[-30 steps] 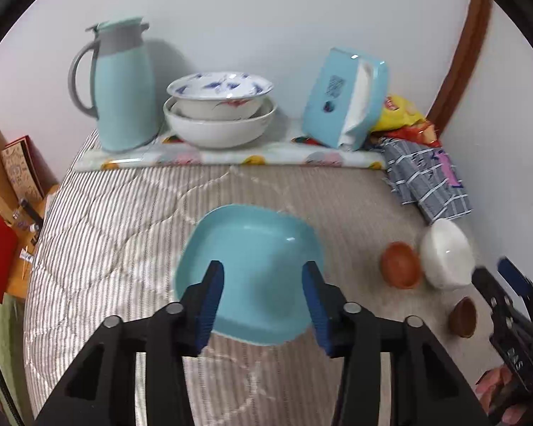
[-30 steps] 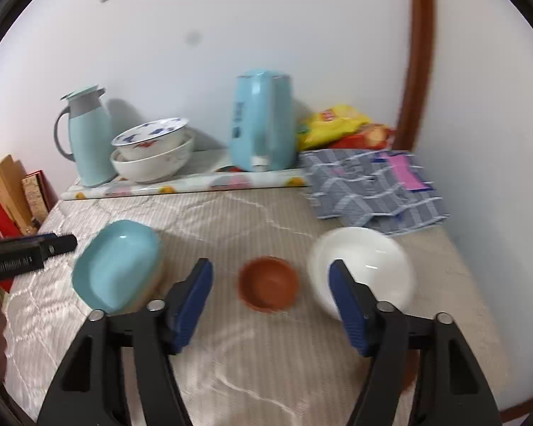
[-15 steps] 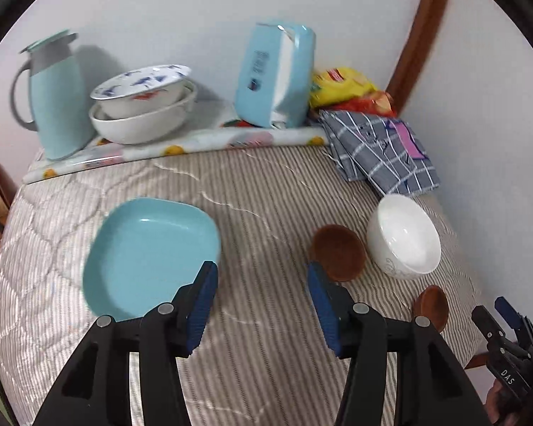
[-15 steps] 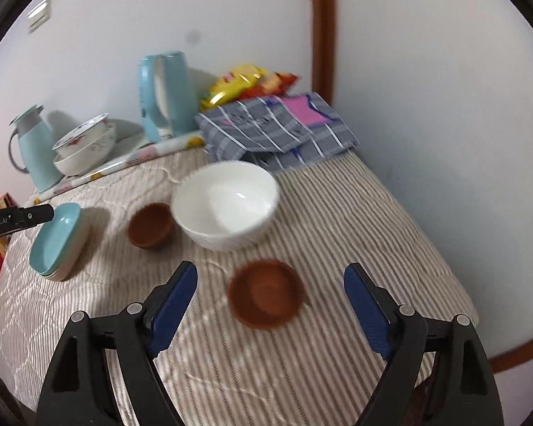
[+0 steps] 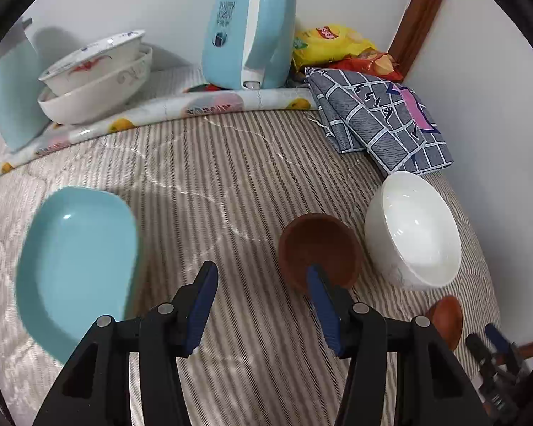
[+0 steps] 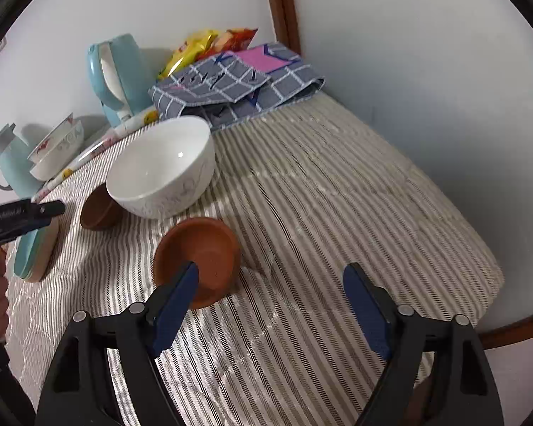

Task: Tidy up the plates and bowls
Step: 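Move each gripper toward one of the two small brown clay bowls, then close the left gripper on one brown bowl while the right gripper grasps the other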

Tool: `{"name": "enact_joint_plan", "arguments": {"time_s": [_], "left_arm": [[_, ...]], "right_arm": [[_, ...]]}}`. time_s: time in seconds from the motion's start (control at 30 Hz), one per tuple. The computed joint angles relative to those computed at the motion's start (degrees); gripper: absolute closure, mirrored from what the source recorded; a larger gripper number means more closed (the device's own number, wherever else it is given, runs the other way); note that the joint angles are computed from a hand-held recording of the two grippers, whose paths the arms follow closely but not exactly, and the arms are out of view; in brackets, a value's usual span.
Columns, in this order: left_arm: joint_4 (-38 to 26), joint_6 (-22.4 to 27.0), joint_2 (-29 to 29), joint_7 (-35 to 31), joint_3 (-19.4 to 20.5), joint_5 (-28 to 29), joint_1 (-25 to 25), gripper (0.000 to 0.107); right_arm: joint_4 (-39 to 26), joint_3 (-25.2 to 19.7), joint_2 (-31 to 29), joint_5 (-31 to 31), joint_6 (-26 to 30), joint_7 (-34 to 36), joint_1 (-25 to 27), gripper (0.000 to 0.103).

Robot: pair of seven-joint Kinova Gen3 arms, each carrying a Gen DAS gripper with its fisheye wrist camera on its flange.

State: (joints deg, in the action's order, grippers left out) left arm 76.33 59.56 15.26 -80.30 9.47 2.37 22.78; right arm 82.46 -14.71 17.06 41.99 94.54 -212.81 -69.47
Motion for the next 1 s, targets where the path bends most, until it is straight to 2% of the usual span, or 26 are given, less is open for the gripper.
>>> {"name": "enact_joint_plan", "arguments": {"time_s": [0.4, 0.5, 0.6, 0.87, 1.0], "left_arm": [[-1.25, -1.69, 4.58, -0.56, 0.04, 1.09, 0.87, 0.06], [-1.42, -1.98, 5.3, -1.02, 0.13, 1.35, 0.85, 0.069], [-1.94, -1.82, 6.01, -1.38, 0.22, 1.94, 0.72, 0.077], [-3.13, -1.16, 6.92, -1.9, 0.2, 2.09, 1.31, 0.094], [-2.56, -1.77, 6.23, -2.32, 0.13, 1.04, 1.95, 0.099]], "right_arm": [[4.83, 0.19, -1.37, -1.56, -10.18, 2.17, 4.45, 0.044], [5.49, 0.2, -1.54, -1.44, -11.41, 1.94, 4.92, 0.046], [4.84, 0.37, -1.08, -1.59, -10.84, 3.12, 5.22, 0.055], [5.08, 0.44, -1.48, -0.97, -12.29, 4.46, 5.95, 0.089], [2.7, 0.89, 0.24, -0.62, -9.97, 6.59, 5.17, 0.092]]}}
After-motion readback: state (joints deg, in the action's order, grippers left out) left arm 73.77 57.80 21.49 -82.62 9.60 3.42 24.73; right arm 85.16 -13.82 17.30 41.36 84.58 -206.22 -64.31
